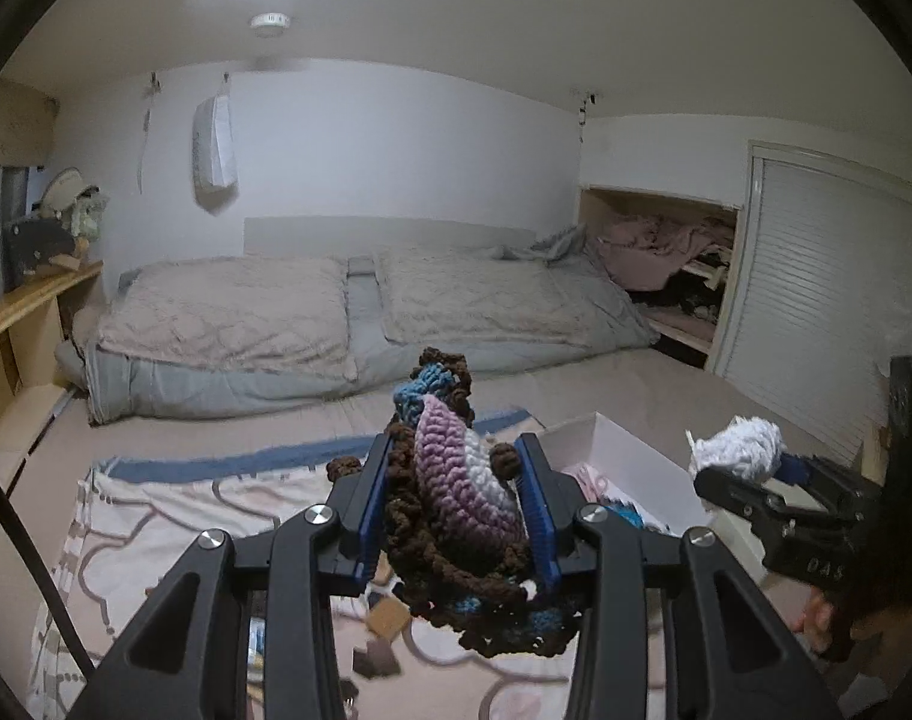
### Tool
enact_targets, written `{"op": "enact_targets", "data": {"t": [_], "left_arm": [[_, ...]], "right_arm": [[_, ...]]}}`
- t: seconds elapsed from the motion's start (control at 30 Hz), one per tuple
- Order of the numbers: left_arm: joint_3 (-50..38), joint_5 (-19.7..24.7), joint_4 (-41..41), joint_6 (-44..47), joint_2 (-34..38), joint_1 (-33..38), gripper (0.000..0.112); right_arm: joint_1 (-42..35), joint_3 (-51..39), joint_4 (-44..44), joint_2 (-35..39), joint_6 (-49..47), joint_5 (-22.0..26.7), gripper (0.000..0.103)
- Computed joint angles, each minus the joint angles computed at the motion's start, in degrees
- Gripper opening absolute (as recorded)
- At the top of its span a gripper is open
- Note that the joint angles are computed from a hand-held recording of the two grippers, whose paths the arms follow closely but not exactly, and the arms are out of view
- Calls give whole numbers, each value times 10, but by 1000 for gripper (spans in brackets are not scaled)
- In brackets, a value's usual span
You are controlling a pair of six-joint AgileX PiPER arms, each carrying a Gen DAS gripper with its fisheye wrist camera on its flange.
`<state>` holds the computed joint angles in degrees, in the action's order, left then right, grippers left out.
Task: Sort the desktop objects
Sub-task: 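Carry the yarn bundle and pouch toward the white box with both tools, then lower the yarn bundle into the white box and open the right tool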
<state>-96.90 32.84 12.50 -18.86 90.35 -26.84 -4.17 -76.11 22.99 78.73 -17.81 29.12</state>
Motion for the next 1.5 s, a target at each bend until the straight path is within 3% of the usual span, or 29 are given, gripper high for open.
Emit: {"op": "enact_targets", "data": {"t": [0.1,0.37,0.7,0.87,1.27,1.5], "left_arm": [[-48,4,28,-32,42,-11,40],[-152,8,89,-79,136,-48,40],[-259,22,33,-27,218,-63,40],[-303,19,22,-28,250,-65,40],[-471,98,-24,11,364,-65,40],[-512,121,-33,16,398,-55,40]], "right_arm": [[-7,3,-18,12,13,-34,74],[-29,-19,-77,56,62,-61,74],[-65,-59,-163,137,160,-49,74],[-84,-128,-202,210,224,23,74],[-80,-254,-206,348,243,159,74],[-64,-334,-228,414,267,223,74]]}}
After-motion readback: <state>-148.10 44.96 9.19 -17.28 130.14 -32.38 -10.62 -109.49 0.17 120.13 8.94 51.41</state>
